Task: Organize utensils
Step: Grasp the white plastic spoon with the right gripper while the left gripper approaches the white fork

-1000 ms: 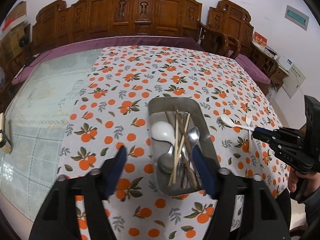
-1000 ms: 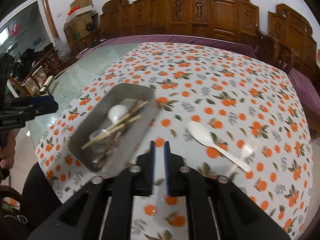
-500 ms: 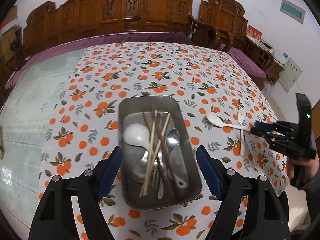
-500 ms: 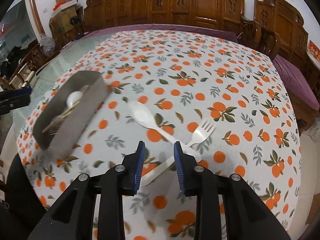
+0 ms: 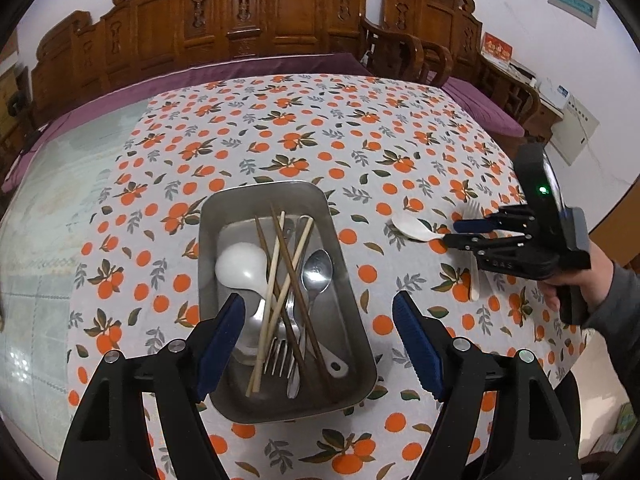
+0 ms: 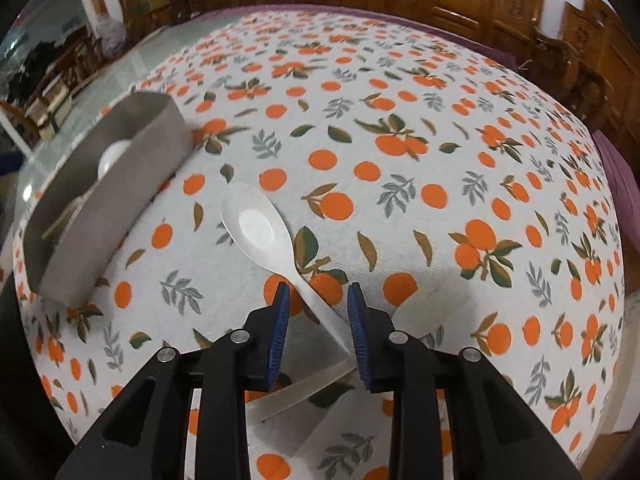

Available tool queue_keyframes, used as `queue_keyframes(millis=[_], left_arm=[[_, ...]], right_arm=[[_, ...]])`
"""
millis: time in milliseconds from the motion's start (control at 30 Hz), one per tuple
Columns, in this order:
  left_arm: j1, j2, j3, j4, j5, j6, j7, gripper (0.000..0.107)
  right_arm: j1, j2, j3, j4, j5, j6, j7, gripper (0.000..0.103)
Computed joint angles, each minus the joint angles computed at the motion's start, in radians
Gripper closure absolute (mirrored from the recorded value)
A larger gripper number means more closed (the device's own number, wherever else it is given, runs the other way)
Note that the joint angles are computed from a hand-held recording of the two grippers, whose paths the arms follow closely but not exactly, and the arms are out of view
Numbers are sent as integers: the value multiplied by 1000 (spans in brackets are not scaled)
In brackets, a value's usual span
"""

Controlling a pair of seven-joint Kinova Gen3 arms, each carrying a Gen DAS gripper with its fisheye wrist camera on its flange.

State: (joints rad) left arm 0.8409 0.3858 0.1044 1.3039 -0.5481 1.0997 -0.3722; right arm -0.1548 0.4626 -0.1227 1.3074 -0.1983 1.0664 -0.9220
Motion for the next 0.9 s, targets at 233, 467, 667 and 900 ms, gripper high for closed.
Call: queue_keyframes(millis=[233,467,667,900], left_arm=[[-1,12,2,-12,11,5,-8,35],[4,54,-3,-73,29,23,-35,35],[14,141,-17,-195,59,43,-104,35],[20,305,-41,-432,136,74,-247,35]], right_arm=[[-10,9,-9,-22,16,34,50,87],[32,-4,-20,-22,-47,35,88,95],[134,-65,-7,6,-157,35,140,94],[218,-108,35,68,-187,22,174,94]])
